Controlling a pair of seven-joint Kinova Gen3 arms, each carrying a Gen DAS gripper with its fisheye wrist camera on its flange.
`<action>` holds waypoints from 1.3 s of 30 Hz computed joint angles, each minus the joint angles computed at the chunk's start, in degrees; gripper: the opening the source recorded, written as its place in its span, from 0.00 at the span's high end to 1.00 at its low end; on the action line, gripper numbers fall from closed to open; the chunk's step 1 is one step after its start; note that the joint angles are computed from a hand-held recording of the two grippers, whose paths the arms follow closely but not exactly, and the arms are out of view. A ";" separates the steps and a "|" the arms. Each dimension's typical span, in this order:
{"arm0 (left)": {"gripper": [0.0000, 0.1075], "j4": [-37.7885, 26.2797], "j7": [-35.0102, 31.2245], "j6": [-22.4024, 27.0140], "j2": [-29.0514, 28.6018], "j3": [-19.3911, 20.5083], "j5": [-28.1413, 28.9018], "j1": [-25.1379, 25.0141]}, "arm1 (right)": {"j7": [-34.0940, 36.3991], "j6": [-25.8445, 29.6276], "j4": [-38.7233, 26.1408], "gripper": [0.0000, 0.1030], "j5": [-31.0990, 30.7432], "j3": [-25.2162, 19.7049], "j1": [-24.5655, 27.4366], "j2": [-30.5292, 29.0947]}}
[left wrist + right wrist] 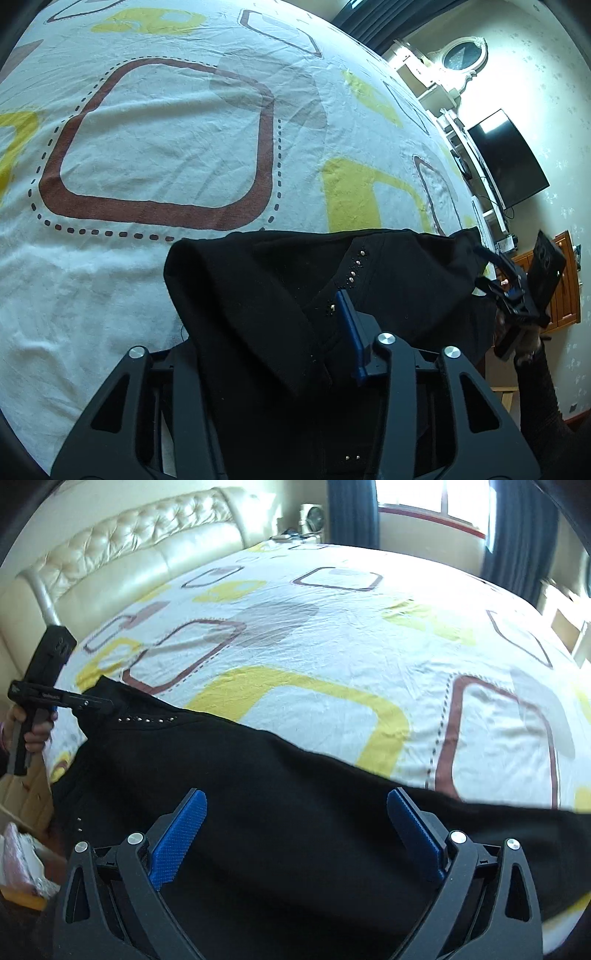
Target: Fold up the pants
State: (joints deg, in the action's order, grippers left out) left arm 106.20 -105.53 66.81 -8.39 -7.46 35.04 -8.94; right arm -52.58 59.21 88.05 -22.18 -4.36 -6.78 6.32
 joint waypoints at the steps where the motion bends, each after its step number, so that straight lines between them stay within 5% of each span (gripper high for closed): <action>1: 0.71 -0.22 -0.06 0.07 0.34 0.02 -0.09 0.02 | 1.18 0.72 -2.65 0.41 2.33 0.47 -2.07 2.60; 2: 0.73 -0.25 -0.63 0.04 0.54 -0.19 0.22 -0.06 | 2.03 2.38 -5.31 0.76 4.66 2.00 -4.59 5.25; 6: 0.78 -0.98 -3.01 1.35 2.46 -1.26 2.90 -1.24 | 1.12 10.53 -14.30 0.73 12.19 2.64 -8.35 13.27; 8: 0.78 -1.43 -4.20 1.94 3.42 -1.13 3.57 -1.90 | 1.41 12.34 -17.41 0.42 14.58 -0.90 -6.16 15.44; 10: 0.78 -1.72 -5.39 2.49 4.08 -0.87 4.11 -2.46 | 1.30 16.65 -21.49 0.41 13.73 -1.83 -5.19 18.15; 13: 0.78 -1.75 -6.12 2.19 4.73 -0.25 4.61 -3.06 | 0.60 22.99 -25.59 0.65 13.29 -1.92 -5.10 21.65; 14: 0.78 -1.71 -6.18 2.24 4.97 -0.19 4.95 -3.28 | 1.25 23.74 -25.81 0.85 12.83 -2.16 -4.82 21.68; 15: 0.79 -1.72 -6.38 2.29 5.20 -0.13 5.32 -3.48 | 1.82 23.60 -25.37 0.90 12.77 -2.55 -4.70 21.17; 22: 0.92 -2.09 -5.62 1.28 4.76 0.07 6.04 -4.21 | 1.70 12.08 -14.78 0.93 11.46 -1.98 -3.73 10.40; 28: 0.93 0.61 -15.87 2.95 0.37 -3.01 13.80 -4.69 | 7.25 2.90 -2.37 0.93 3.74 -0.51 0.80 -3.35; 33: 0.92 4.84 -24.87 8.13 -4.96 -7.75 18.57 -5.14 | 15.45 2.38 8.35 0.93 -4.50 4.87 2.23 -13.88; 39: 0.79 10.99 -25.08 9.88 -12.68 -9.45 11.80 -4.94 | 18.94 1.94 20.65 0.92 -3.47 8.08 0.13 -21.63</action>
State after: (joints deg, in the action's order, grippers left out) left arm 117.19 -130.62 76.69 -21.06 -16.91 46.84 -13.88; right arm -33.63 61.15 108.70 -25.65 3.72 -6.65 -15.31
